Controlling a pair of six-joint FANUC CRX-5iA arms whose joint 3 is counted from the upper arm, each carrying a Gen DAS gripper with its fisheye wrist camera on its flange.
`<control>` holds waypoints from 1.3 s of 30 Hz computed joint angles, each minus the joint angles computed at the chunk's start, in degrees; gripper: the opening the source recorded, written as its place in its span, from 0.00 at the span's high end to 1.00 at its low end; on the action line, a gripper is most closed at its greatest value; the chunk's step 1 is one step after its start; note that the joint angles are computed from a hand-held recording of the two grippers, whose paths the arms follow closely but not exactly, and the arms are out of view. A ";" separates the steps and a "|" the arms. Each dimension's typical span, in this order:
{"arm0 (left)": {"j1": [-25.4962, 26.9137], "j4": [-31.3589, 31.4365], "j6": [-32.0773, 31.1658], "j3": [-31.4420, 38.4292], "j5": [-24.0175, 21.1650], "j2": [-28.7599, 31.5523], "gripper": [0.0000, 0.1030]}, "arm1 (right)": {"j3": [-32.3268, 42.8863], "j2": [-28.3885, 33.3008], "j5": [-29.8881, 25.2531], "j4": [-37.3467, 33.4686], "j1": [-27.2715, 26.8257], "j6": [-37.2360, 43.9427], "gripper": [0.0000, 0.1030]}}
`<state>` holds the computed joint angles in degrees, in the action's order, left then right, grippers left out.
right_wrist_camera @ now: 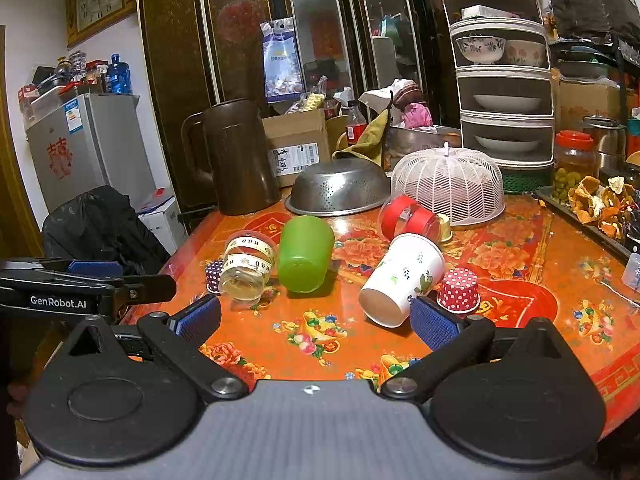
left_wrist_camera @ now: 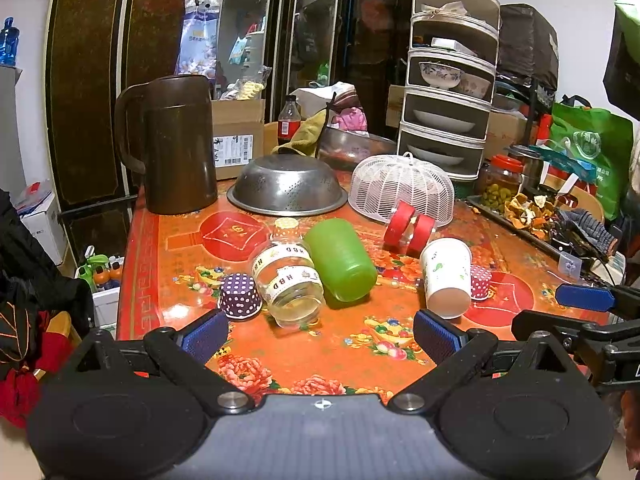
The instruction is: Flip cup upright
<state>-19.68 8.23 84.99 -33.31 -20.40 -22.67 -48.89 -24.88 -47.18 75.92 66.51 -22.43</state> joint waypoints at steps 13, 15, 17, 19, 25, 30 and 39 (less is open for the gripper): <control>2.02 1.99 1.15 2.60 -4.13 2.76 0.03 | -0.99 -0.59 2.54 0.65 -1.76 -0.77 0.01; 1.85 -1.94 4.17 5.66 -6.87 4.39 0.02 | -1.28 -0.89 3.29 0.85 -2.39 -0.85 0.01; 1.46 -5.89 6.88 9.72 -10.49 6.81 0.02 | -1.64 -1.26 3.98 1.31 -2.90 -1.17 0.01; 2.03 -5.66 6.80 13.13 -13.93 9.51 0.02 | -2.19 -1.88 4.95 1.82 -3.61 -1.40 0.01; 3.15 -1.96 8.89 23.44 -22.93 19.36 0.02 | -3.79 -3.66 6.66 2.94 -4.79 -2.35 0.01; 0.83 -7.35 16.59 33.08 -29.79 27.91 0.08 | -4.51 -4.68 8.45 2.60 -5.92 -1.31 0.01; -1.06 -12.27 23.60 41.16 -35.55 34.63 0.15 | -7.22 -7.80 11.60 3.26 -7.87 -2.20 0.01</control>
